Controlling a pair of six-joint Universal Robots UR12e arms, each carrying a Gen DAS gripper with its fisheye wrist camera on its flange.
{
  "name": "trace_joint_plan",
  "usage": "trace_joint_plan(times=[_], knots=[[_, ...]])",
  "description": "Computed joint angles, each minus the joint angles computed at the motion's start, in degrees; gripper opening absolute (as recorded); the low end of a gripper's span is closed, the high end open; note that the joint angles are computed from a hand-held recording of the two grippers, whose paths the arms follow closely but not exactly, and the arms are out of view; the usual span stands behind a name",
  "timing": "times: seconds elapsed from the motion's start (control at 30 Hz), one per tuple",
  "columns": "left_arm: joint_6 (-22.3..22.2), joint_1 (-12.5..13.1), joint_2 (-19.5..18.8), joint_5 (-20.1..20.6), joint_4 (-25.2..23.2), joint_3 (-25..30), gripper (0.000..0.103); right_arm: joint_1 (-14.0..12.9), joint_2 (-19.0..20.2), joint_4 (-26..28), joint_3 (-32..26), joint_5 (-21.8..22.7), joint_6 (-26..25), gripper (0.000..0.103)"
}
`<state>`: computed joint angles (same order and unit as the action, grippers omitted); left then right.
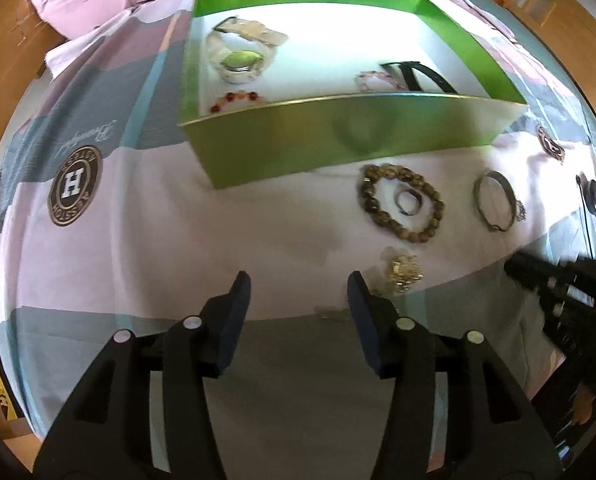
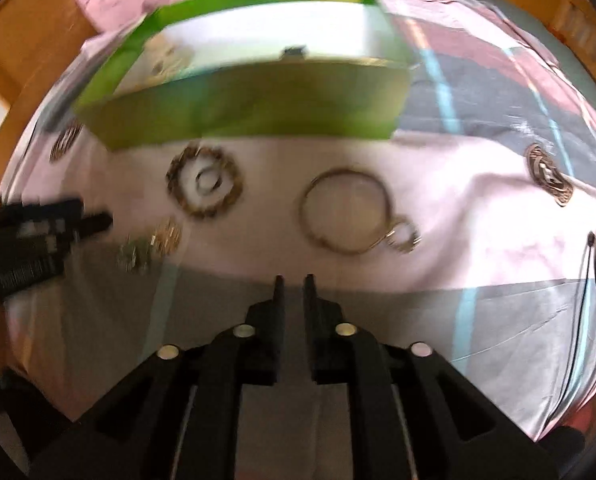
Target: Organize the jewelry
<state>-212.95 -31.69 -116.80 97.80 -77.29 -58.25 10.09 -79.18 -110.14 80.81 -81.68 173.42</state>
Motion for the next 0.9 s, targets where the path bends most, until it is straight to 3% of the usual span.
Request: trace_joint_plan(times=[0.03, 0.07, 0.17, 0.27, 0.33, 0.37, 0.4, 0.43, 0.47, 0.63, 0.67, 0.73, 0.8, 0.9], knots=[[0.85, -0.32, -0.03, 0.01, 1.7, -0.23, 0.052, -0.22, -0.02, -0.64, -0.16, -0.51, 2.17, 0.04], [1.58, -0.5, 0.05, -0.11, 2.96, -0.53, 0.058, -0.27, -0.17, -0.79, -0.26, -0.9, 3.74, 0.045], [4.81, -1.33, -0.67, -0.72, 6.89, -0.27, 0.064, -1.36, -0.47, -1.07, 0.08, -0.81, 6.0, 0.045], [7.79, -2.37, -3.06, 0.19, 5.16, 2.7, 0.064, -1.75, -0.66, -1.11, 0.87, -3.36, 7.02, 0.046], [8.34, -2.95, -4.5, 1.72, 2.81, 4.4, 0.054, -2.62, -0.37, -0.27, 0.33, -3.72, 7.09, 0.05], [8.23, -2.92, -4.86, 1.66, 2.22, 4.7, 0.038, -2.6, -0.28, -0.32, 0.3, -3.99, 7.17, 0.053], [7.77, -2.74, -4.97, 1.09, 2.07, 4.52, 0.031, -2.56, -0.18, -0.44, 0.32, -4.05, 7.18, 0.053], [7.56, -2.54, -4.62, 0.81, 3.37, 3.72, 0.029, -2.6, -0.15, -0.43, 0.34, -3.85, 7.17, 0.053], [7.09, -2.3, -4.26, 0.65, 4.47, 3.06, 0.021, -2.56, -0.01, -0.43, 0.26, -3.73, 7.24, 0.053], [2.03, -0.7, -1.83, -1.51, 4.73, 0.54, 0.021, -1.66, 0.82, -1.93, -0.63, -4.91, 5.99, 0.055], [1.26, -0.51, -1.49, -1.47, 4.52, 0.21, 0.021, -1.34, 1.13, -2.31, -0.94, -5.38, 5.47, 0.064], [-0.46, 0.02, -0.7, -1.65, 4.57, -0.69, 0.026, -0.33, 2.38, -4.08, -2.12, -7.24, 3.33, 0.073], [-1.83, 0.43, -0.24, -1.67, 4.63, -1.25, 0.039, 0.73, 3.91, -4.79, -3.48, -9.28, 0.61, 0.073], [-4.13, 1.01, 0.12, -1.55, 4.35, -1.68, 0.045, 1.68, 6.29, -1.27, -6.15, -9.27, -2.04, 0.073]])
